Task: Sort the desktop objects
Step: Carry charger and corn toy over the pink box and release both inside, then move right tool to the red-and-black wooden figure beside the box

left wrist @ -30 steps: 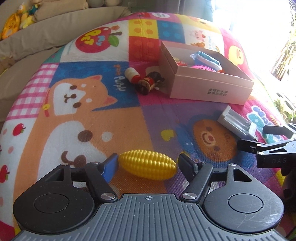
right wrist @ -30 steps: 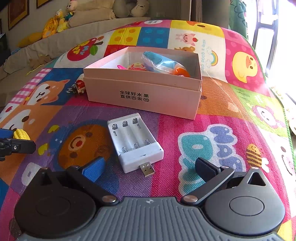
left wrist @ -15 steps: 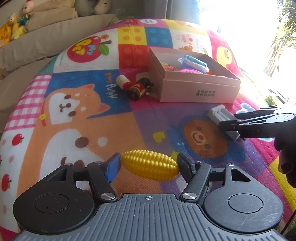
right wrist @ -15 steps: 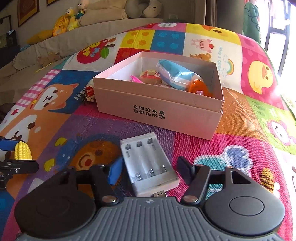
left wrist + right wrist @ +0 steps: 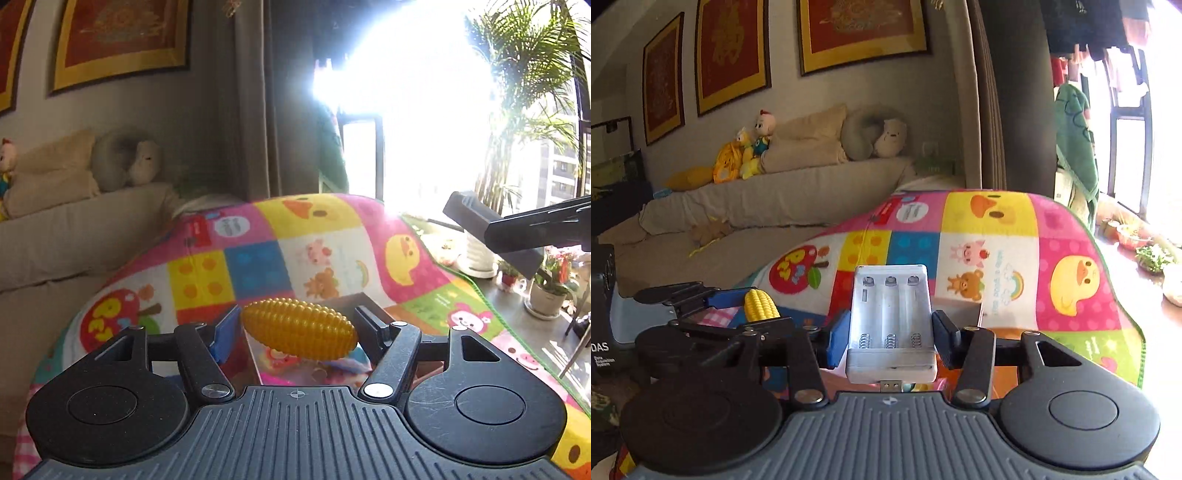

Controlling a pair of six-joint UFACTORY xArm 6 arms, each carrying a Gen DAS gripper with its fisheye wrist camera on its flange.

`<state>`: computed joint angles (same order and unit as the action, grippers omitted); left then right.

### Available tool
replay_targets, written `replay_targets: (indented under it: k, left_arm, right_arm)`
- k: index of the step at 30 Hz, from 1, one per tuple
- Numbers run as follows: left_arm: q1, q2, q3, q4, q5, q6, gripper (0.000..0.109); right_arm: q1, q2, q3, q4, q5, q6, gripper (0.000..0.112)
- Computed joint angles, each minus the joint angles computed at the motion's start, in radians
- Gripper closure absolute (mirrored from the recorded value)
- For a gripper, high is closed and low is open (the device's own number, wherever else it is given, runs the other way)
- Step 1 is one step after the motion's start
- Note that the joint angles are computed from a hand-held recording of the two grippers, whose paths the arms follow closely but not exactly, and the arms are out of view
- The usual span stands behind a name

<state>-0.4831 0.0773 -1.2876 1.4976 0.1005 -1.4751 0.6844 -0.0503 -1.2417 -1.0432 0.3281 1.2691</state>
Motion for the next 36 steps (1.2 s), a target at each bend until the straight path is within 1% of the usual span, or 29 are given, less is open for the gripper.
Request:
replay_targets:
  k: [1, 2, 3, 4, 5, 6, 7, 8, 9, 10, 12, 17, 18, 19, 20, 21, 22, 23, 25, 26, 28, 31, 33, 35, 36]
  left_arm:
    - [0.01, 0.048, -0.057, 0.043, -0.032, -0.032, 0.037]
    - [0.02, 0.088, -0.099, 0.044, -0.062, -0.024, 0.036]
    - [0.025, 0.134, -0.136, 0.003, -0.071, 0.015, 0.034]
    - [0.021, 0.156, -0.144, -0.08, -0.044, 0.08, 0.032]
    - [0.022, 0.17, -0.137, -0.185, -0.022, 0.153, 0.028]
    - [0.033, 0.169, -0.115, -0.259, -0.024, 0.193, 0.024]
    - [0.044, 0.156, -0.084, -0.291, -0.035, 0.196, 0.022]
    - [0.052, 0.141, -0.057, -0.281, -0.042, 0.17, 0.017]
    - [0.067, 0.104, -0.003, -0.229, -0.045, 0.113, 0.013]
    - [0.071, 0.074, 0.039, -0.198, -0.027, 0.085, 0.013]
    - [0.07, 0.009, 0.13, -0.17, 0.016, 0.067, 0.012]
    - [0.067, -0.092, 0.3, -0.221, 0.079, 0.106, 0.011]
    - [0.07, -0.102, 0.325, -0.234, 0.08, 0.107, 0.009]
    - [0.074, -0.109, 0.345, -0.241, 0.08, 0.1, 0.009]
    - [0.077, -0.115, 0.363, -0.248, 0.083, 0.095, 0.009]
    - [0.079, -0.124, 0.383, -0.25, 0.091, 0.087, 0.009]
    - [0.08, -0.132, 0.397, -0.234, 0.104, 0.067, 0.009]
    - [0.081, -0.142, 0.412, -0.206, 0.122, 0.036, 0.009]
    - [0.083, -0.168, 0.446, -0.14, 0.17, -0.042, 0.009]
    - [0.086, -0.176, 0.457, -0.123, 0.196, -0.073, 0.008]
    - [0.094, -0.188, 0.474, -0.107, 0.24, -0.127, 0.008]
    - [0.116, -0.187, 0.479, -0.136, 0.284, -0.162, 0.008]
    - [0.136, -0.188, 0.482, -0.161, 0.289, -0.18, 0.008]
    - [0.157, -0.194, 0.49, -0.178, 0.275, -0.192, 0.008]
    - [0.165, -0.197, 0.494, -0.178, 0.27, -0.197, 0.007]
  right_arm:
    - [-0.005, 0.006, -0.021, -0.02, 0.013, 0.012, 0.065]
    - [-0.009, 0.016, -0.041, -0.033, 0.023, 0.017, 0.065]
    - [-0.016, 0.03, -0.062, -0.038, 0.027, 0.017, 0.065]
    - [-0.023, 0.045, -0.08, -0.033, 0.027, 0.015, 0.065]
    - [-0.028, 0.06, -0.095, -0.02, 0.026, 0.007, 0.065]
    - [-0.032, 0.089, -0.121, -0.001, 0.032, -0.004, 0.065]
    - [-0.035, 0.105, -0.135, 0.014, 0.036, -0.014, 0.065]
    - [-0.038, 0.131, -0.155, 0.04, 0.042, -0.034, 0.065]
    - [-0.041, 0.152, -0.171, 0.071, 0.045, -0.056, 0.065]
    - [-0.044, 0.168, -0.179, 0.1, 0.04, -0.074, 0.065]
    - [-0.051, 0.203, -0.2, 0.176, 0.027, -0.121, 0.065]
    - [-0.054, 0.349, -0.337, 0.441, 0.015, -0.31, 0.065]
    - [-0.049, 0.389, -0.379, 0.519, 0.021, -0.365, 0.065]
    - [-0.047, 0.426, -0.421, 0.555, 0.029, -0.393, 0.065]
    - [-0.044, 0.46, -0.462, 0.549, 0.039, -0.396, 0.065]
    - [-0.042, 0.493, -0.502, 0.507, 0.052, -0.375, 0.065]
    - [-0.037, 0.531, -0.548, 0.436, 0.069, -0.34, 0.063]
    - [-0.035, 0.556, -0.579, 0.408, 0.084, -0.333, 0.057]
    - [-0.025, 0.607, -0.654, 0.403, 0.16, -0.345, 0.056]
    - [-0.021, 0.618, -0.671, 0.397, 0.182, -0.345, 0.056]
    - [-0.012, 0.616, -0.671, 0.367, 0.195, -0.34, 0.056]
    - [0.022, 0.609, -0.662, 0.258, 0.203, -0.329, 0.056]
    - [0.06, 0.613, -0.66, 0.187, 0.214, -0.358, 0.058]
    - [0.098, 0.628, -0.662, 0.186, 0.214, -0.424, 0.068]
    - [0.116, 0.64, -0.666, 0.205, 0.212, -0.469, 0.07]
